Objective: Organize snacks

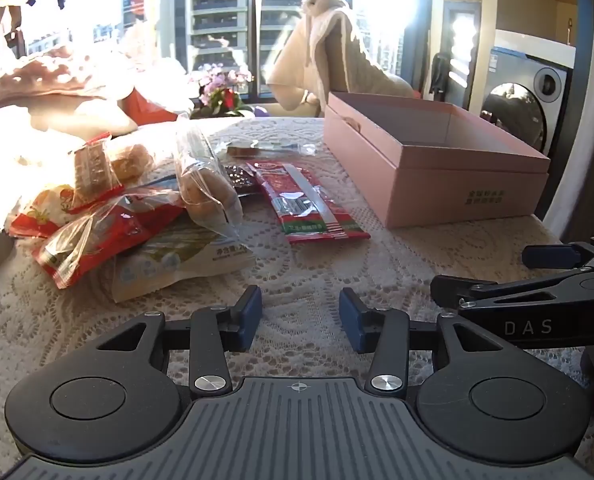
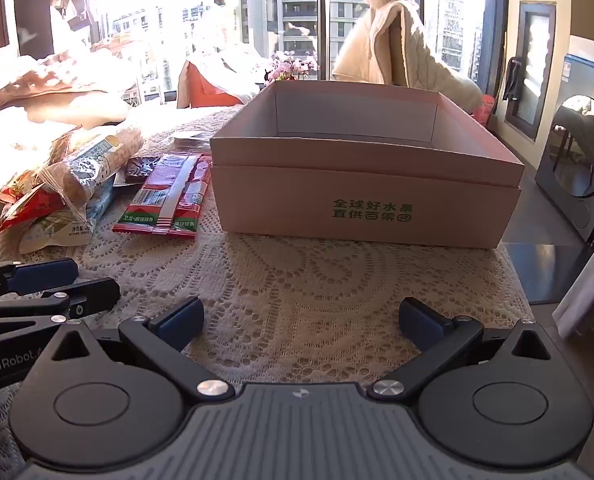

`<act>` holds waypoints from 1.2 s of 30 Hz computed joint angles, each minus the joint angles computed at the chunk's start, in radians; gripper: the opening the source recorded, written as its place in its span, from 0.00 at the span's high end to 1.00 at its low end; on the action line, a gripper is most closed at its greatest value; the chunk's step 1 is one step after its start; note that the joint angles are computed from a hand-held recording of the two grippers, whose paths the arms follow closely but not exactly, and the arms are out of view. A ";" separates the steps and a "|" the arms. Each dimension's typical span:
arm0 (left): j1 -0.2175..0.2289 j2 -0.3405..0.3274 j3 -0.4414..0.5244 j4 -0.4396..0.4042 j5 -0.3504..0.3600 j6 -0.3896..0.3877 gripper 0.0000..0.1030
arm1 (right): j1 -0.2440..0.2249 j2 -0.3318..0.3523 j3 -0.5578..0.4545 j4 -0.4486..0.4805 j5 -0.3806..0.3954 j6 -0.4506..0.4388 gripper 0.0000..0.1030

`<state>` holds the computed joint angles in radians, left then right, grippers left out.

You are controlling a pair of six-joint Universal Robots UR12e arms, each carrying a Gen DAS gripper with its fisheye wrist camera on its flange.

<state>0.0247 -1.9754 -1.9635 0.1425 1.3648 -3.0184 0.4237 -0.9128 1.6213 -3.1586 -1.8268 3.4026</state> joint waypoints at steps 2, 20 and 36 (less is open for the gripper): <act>0.000 -0.001 -0.001 0.006 0.001 0.001 0.53 | 0.001 0.001 -0.002 0.003 -0.003 0.000 0.00; -0.001 -0.001 0.000 0.006 0.008 0.008 0.53 | 0.001 0.002 -0.001 -0.004 -0.004 0.001 0.00; -0.002 -0.001 0.000 0.006 0.009 0.009 0.53 | 0.001 0.001 -0.001 -0.004 -0.004 0.000 0.00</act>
<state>0.0231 -1.9765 -1.9639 0.1482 1.3736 -3.0094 0.4245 -0.9116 1.6206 -3.1625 -1.8306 3.4028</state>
